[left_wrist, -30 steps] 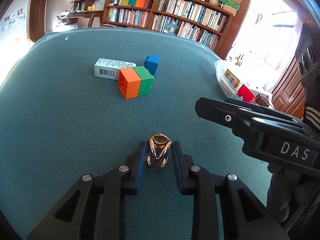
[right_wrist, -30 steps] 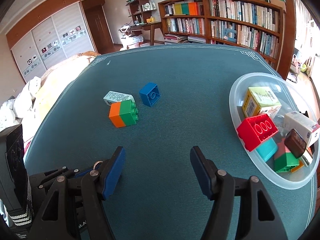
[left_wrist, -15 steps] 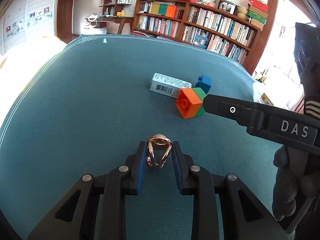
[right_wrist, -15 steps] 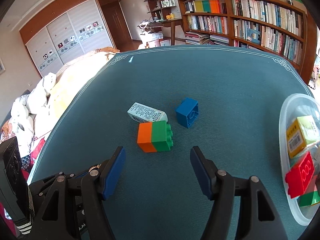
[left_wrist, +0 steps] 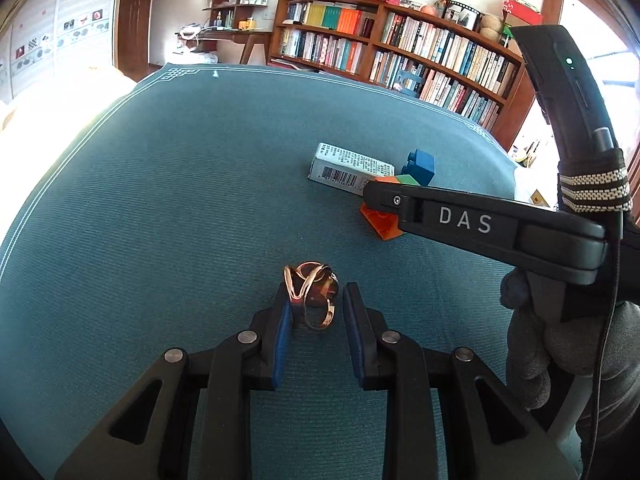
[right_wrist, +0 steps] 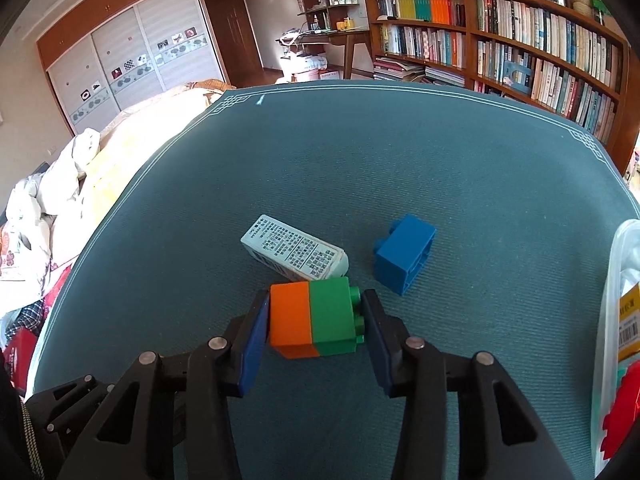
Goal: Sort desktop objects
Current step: 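Grasp the orange-green brick with the right tool while the left holds the gold ring, then carry the gold ring and orange-green brick over the clear bowl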
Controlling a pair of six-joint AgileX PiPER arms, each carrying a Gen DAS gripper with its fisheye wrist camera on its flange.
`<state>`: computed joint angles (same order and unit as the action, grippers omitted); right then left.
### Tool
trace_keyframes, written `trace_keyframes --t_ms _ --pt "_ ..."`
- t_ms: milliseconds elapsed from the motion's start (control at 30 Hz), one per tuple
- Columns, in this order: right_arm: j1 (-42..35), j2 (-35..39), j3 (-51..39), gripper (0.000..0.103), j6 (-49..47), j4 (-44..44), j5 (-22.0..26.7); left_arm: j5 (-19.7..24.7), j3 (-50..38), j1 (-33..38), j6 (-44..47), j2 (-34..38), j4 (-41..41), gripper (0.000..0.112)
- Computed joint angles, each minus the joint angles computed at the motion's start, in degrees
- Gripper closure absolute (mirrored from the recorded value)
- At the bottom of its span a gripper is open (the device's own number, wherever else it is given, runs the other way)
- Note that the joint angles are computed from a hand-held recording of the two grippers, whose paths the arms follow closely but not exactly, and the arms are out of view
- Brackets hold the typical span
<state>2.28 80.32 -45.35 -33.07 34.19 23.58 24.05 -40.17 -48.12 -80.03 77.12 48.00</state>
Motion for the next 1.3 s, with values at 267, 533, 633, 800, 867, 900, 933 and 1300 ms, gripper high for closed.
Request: trace_keyframes --t_ms 267,533,633,800,867,900,933,1300 --pt "-0.43 -1.29 1.85 0.055 -3.27 2.65 -1.14 0.44 -0.28 -0.79 0.39 -0.29 -0.04 0.089" --pt "-5.25 -8.33 5.01 0.055 -8.77 8.49 1.94 2.59 -1.48 -3.34 0.09 -0.35 0.14 0.089" --pt "-7.90 -11.22 6.18 0.055 -10.13 9.83 3.66 3.91 -2.48 -4.83 -0.22 -0.15 0.37 0.089" --pt "-13.85 -15.72 8.01 0.055 -14.13 12.89 7.73 6.34 -5.17 -7.93 -0.68 0.93 0.61 0.089" --pt "-15.90 -17.27 8.49 0.055 -15.27 13.28 8.46 7.22 -6.45 -9.20 -0.76 1.72 0.68 0.089" --pt "-17.14 -17.92 8.68 0.055 -16.22 13.83 8.95 7.67 -7.02 -9.83 -0.68 2.02 0.67 0.089" --pt "-18.76 -18.65 8.86 0.055 -17.40 14.54 9.84 8.06 -7.56 -10.48 -0.73 2.33 0.74 0.089" --pt "-40.98 -21.58 7.16 0.055 -29.78 22.51 23.04 11.31 -15.95 -15.75 1.81 6.74 0.38 0.089"
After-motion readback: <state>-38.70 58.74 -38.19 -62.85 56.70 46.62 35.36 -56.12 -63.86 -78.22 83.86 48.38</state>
